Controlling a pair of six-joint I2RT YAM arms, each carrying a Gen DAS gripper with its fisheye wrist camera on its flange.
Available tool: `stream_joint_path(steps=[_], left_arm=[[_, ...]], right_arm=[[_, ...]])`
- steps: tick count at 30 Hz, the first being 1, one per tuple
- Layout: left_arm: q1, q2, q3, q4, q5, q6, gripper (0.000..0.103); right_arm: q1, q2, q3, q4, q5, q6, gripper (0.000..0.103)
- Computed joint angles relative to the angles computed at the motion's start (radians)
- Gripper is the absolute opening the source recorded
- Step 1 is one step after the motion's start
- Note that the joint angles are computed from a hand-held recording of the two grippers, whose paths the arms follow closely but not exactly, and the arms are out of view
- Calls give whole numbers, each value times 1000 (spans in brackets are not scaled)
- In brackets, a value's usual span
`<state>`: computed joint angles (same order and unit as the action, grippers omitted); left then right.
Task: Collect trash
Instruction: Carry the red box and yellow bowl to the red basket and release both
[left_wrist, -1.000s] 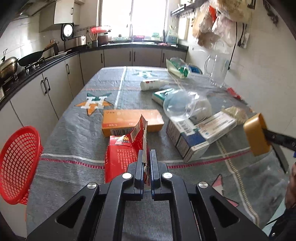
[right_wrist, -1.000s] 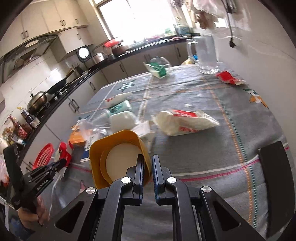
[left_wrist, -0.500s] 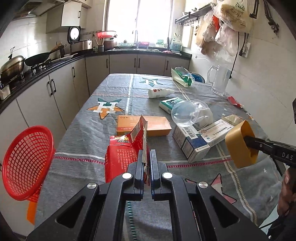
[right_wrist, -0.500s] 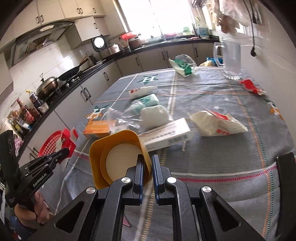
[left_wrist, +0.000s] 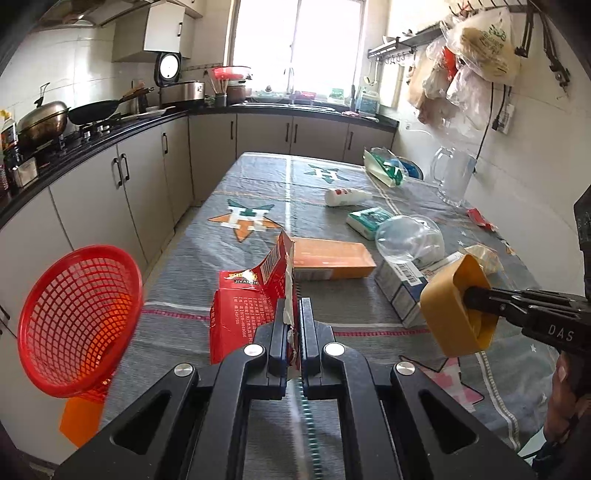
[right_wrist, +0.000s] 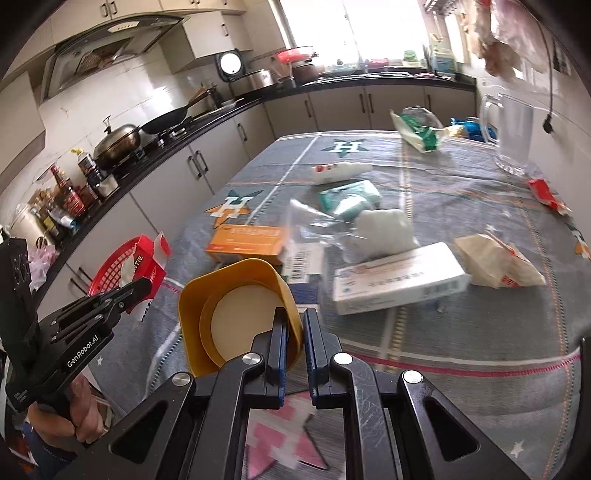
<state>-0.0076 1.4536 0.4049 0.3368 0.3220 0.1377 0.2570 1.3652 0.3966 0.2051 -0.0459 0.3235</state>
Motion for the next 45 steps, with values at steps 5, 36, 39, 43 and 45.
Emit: stream_joint_path(steps=[5, 36, 39, 43, 45], left_arm=[[78, -7, 10, -15, 49, 20, 5], [587, 194, 243, -70, 285, 118, 5], [616, 255, 288, -78, 292, 126, 5], [636, 333, 336, -86, 294, 138, 5], [644, 366, 356, -89, 298, 146, 5]], right_arm=[[63, 57, 63, -13, 33, 8, 10], [381, 491, 671, -207, 104, 28, 10], [397, 552, 761, -236, 99, 31, 10], [420, 650, 895, -281, 95, 37, 10], [429, 707, 965, -309, 95, 38, 10]])
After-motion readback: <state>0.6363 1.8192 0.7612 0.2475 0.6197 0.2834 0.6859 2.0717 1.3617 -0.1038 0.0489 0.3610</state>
